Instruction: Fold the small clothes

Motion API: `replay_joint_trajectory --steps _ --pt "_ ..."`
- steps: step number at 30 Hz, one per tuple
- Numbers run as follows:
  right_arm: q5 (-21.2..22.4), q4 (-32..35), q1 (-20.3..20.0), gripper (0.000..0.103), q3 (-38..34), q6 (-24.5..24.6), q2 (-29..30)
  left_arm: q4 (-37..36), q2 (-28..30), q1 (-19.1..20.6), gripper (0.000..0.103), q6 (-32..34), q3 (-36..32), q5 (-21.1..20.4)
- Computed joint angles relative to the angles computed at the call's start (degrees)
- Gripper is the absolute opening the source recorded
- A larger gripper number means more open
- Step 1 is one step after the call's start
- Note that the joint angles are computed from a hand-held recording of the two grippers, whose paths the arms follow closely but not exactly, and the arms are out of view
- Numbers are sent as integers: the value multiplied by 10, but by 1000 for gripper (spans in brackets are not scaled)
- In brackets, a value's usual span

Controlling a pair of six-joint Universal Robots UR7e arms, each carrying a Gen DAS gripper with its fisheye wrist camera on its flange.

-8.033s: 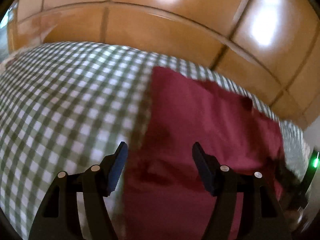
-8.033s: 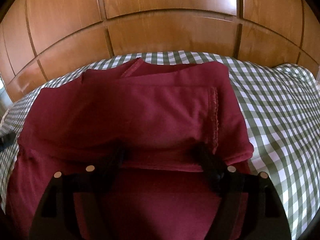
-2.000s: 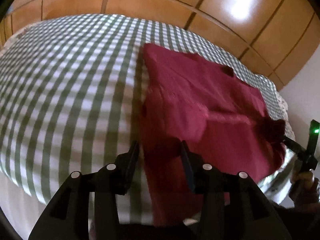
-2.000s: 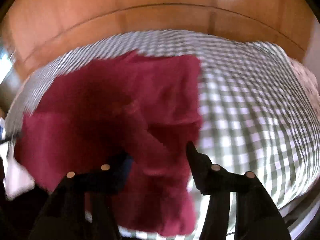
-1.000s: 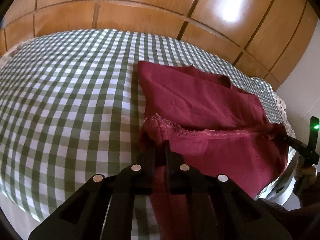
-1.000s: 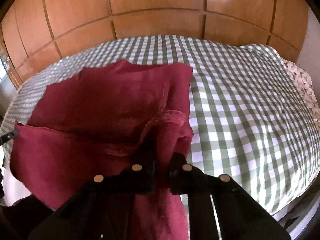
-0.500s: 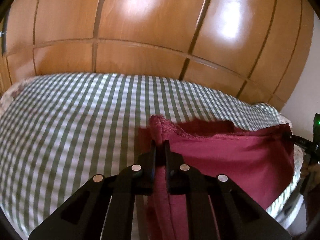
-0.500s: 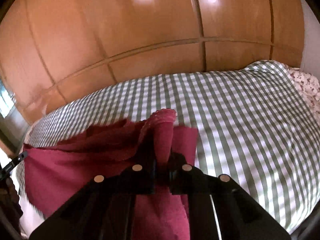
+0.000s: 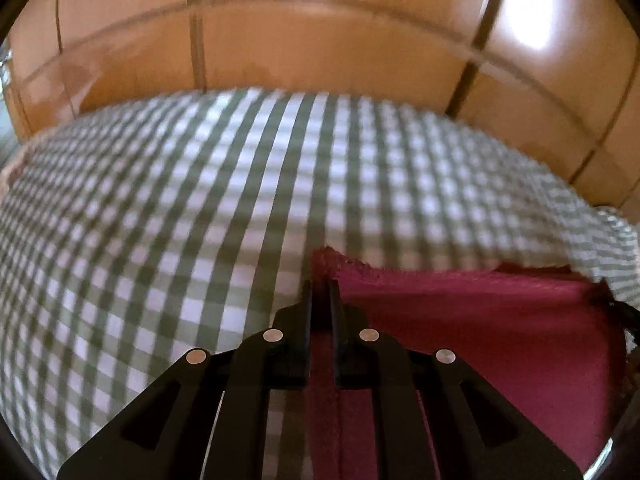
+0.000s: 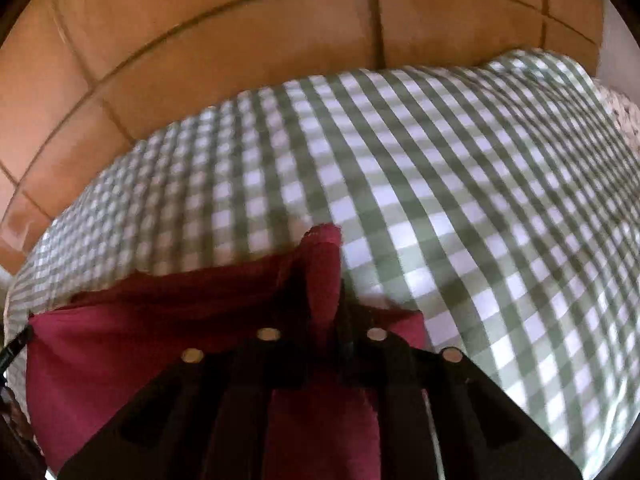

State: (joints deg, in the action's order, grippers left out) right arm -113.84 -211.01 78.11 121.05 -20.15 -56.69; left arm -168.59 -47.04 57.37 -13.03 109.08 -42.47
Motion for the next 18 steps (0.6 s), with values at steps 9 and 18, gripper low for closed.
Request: replay_joint_trajectory --steps 9,18 --pt "38 -80 27 55 86 -62 -41 -93 -45 -56 40 2 84 30" --pt "20 -71 99 69 88 -147 64 -122 -30 -112 40 19 161 -4"
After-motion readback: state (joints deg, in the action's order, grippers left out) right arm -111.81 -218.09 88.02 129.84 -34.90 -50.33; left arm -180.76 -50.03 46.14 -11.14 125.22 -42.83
